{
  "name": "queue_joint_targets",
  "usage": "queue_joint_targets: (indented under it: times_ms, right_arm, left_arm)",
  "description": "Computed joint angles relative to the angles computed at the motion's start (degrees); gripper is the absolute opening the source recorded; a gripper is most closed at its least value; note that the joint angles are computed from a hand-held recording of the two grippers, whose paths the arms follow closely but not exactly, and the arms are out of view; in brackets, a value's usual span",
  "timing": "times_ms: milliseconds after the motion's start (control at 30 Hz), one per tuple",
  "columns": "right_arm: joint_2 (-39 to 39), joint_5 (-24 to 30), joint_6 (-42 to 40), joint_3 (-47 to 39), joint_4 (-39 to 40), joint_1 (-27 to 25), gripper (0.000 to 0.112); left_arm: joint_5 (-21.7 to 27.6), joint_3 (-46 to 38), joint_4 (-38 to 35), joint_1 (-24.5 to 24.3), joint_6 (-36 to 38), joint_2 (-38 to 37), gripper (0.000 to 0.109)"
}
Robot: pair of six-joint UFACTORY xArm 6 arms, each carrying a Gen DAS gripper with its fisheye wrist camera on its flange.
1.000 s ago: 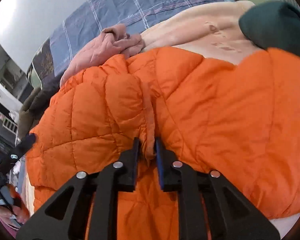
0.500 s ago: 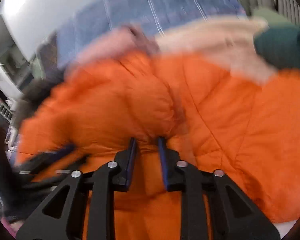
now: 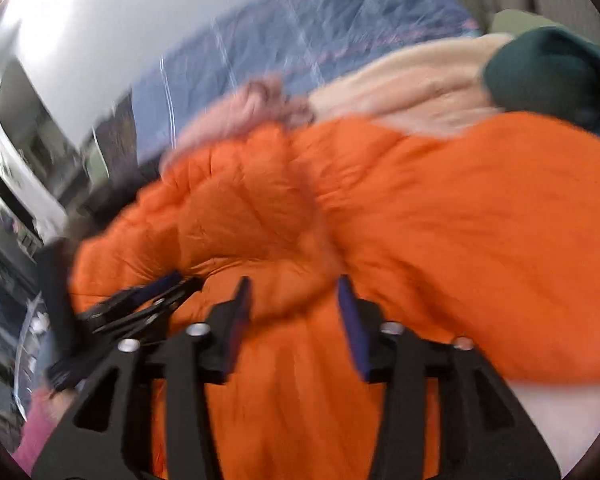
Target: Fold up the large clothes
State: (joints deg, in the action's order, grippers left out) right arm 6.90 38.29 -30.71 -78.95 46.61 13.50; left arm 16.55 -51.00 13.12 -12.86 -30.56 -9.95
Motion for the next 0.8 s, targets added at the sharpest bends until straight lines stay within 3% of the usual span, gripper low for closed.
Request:
queue_joint_targets:
  times_ms: [67, 133, 200, 300, 400, 600, 667, 700, 733, 800]
  right_arm:
    - [-7.54, -3.73, -3.61, 8.33, 5.21, -4.38, 0.053]
    - [-11.49, -5.68, -2.21, 13.01, 6.07, -8.65, 0.056]
    - [-14.74, -4.22, 3.86, 16.92, 5.18, -14.66, 0.056]
    - [-18.45, 0.48, 9.85, 21.38, 10.57, -23.22, 0.057]
    - [-18.32, -1.67, 15.06, 22.94, 17.56, -29.42, 0.06]
    - [-8.88, -4.74, 21.6, 15.44, 20.23, -32.97, 0.06]
    - [-6.4, -7.22, 26.5, 12.86, 15.97, -31.76, 0.047]
    - [-5.57, -8.32, 26.56, 11.53, 16.24, -31.18, 0.024]
    - [-4.94, -8.09, 24.45, 10.37, 18.91, -30.97, 0.011]
    - [-4.23, -8.51, 19.27, 7.08, 24.7, -28.72, 0.009]
  left_arm:
    - [0.36, -0.19, 1.43, -0.06, -1.02, 0.02, 0.044]
    - [0.83, -0.46, 3.36, -0.17, -2.42, 0.1, 0.044]
    - [1.12, -0.68, 4.82, -0.27, -3.54, 0.16, 0.044]
    - [1.06, -0.72, 5.16, -0.23, -3.83, 0.14, 0.044]
    - [0.58, -0.55, 4.55, -0.07, -3.36, 0.08, 0.044]
    - [-0.07, -0.18, 4.21, 0.11, -3.25, -0.05, 0.045]
    - [-0.08, -0.16, 4.18, 0.11, -3.24, -0.07, 0.045]
    - [-0.22, -0.08, 4.23, 0.13, -3.32, -0.09, 0.044]
    - [-0.31, 0.0, 4.36, 0.11, -3.51, -0.13, 0.044]
    - [-0.69, 0.25, 3.91, 0.12, -3.32, -0.2, 0.044]
